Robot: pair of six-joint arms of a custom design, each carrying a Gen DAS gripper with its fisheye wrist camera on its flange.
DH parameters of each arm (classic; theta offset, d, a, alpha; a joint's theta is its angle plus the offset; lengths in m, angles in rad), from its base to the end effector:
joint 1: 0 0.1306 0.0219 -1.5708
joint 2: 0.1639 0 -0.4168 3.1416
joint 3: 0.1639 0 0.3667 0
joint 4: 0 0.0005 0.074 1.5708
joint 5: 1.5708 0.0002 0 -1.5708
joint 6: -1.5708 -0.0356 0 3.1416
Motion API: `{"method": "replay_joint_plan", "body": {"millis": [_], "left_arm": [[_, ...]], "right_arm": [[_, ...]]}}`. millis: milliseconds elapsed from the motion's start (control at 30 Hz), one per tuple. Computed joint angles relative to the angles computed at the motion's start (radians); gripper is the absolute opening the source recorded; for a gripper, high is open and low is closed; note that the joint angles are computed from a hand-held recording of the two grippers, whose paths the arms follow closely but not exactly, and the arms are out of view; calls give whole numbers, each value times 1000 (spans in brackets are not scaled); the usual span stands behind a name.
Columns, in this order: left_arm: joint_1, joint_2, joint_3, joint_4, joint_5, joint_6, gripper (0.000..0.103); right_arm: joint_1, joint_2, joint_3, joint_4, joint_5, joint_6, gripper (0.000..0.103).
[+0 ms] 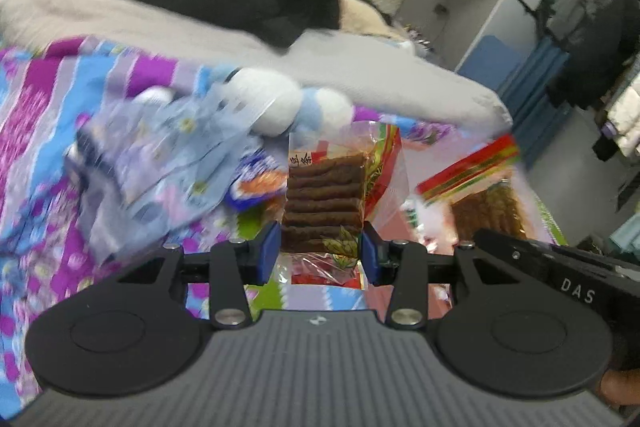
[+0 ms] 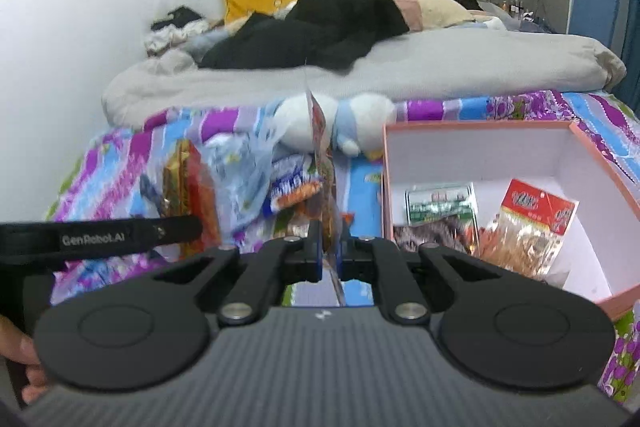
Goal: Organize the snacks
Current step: 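Carry the brown-strip packet with the left tool while the right tool carries the orange packet over the box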
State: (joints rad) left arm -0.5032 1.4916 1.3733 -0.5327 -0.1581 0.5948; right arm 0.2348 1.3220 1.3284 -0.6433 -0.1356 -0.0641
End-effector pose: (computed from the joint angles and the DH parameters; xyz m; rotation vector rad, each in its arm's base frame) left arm 0.4475 -0.2405 0.4363 -0.1907 2.2385 -0.4286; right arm 0.4279 0.1068 0.4831 -0.2647 2.2031 0.3154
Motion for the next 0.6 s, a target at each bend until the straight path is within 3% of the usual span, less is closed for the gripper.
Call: {"method": "replay_joint_plan", "body": {"millis": [100, 200, 600], "left_arm": [[-7, 30, 88, -21, 16, -40, 48], [-20, 75, 193, -62, 21, -80, 48], [-89, 356, 696, -271, 86, -161, 48]], "right_arm": [[-45, 15, 59, -44, -94, -33, 9], [-84, 22, 108, -76, -123, -34, 9], [-233, 85, 255, -138, -46, 88, 10]]}}
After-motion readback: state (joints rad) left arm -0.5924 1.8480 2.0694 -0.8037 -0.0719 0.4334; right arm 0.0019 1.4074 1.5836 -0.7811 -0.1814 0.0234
